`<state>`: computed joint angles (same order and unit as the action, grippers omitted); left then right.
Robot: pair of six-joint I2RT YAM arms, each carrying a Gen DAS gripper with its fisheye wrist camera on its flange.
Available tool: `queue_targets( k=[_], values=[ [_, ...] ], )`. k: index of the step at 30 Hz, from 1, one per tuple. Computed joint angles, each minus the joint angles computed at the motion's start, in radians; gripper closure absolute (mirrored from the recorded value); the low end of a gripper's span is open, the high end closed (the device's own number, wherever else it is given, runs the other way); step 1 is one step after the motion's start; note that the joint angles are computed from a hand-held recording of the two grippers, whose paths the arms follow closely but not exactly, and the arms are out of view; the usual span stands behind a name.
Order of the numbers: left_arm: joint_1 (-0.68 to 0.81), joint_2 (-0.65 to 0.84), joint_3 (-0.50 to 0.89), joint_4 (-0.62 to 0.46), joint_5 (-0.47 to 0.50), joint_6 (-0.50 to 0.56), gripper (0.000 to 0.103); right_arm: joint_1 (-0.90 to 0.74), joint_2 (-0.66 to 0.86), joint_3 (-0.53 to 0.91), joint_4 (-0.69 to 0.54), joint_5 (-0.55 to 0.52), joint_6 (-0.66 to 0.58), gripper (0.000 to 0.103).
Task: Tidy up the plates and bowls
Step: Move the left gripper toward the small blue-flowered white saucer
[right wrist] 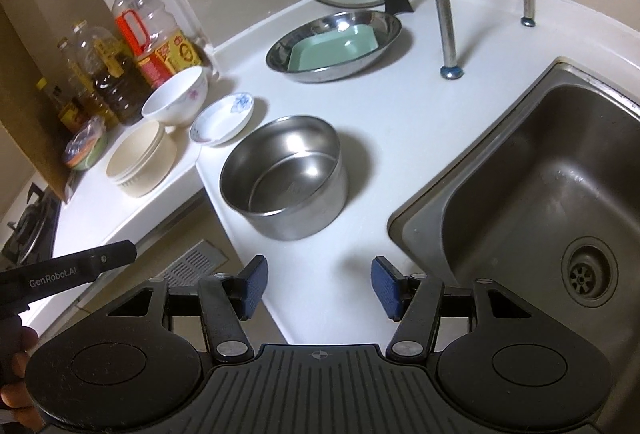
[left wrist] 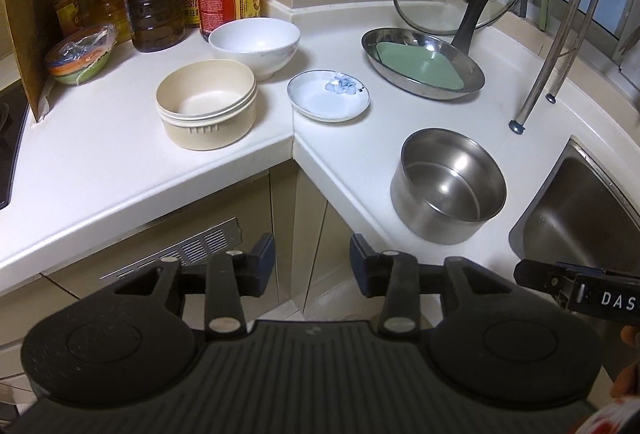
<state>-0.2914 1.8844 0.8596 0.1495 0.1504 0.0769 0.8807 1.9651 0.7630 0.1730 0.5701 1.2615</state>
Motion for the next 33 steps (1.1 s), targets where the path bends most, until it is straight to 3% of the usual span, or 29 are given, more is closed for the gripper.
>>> queue_targets(
  k=[5, 15, 19, 23, 33],
  values=[
    [0.002, 0.004, 0.009, -0.002, -0.008, 0.014, 0.063, -0.011, 0.009, 0.002, 0.026, -0.015, -0.015, 0.028],
    [-0.002, 0.063, 0.085, -0.017, -0.018, 0.056, 0.060, -0.035, 0.032, 0.054, -0.008, -0.017, -0.059, 0.026],
    [-0.002, 0.084, 0.118, -0.011, -0.009, 0.074, 0.053, -0.051, 0.029, 0.088, -0.049, -0.005, -0.095, 0.026],
    [0.002, 0.112, 0.161, -0.019, 0.003, 0.086, 0.052, -0.071, 0.030, 0.116, -0.062, 0.005, -0.124, 0.026],
    [0.023, 0.208, 0.317, -0.074, 0.044, 0.101, 0.050, -0.134, 0.060, 0.179, -0.037, -0.003, -0.209, 0.026]
  ],
)
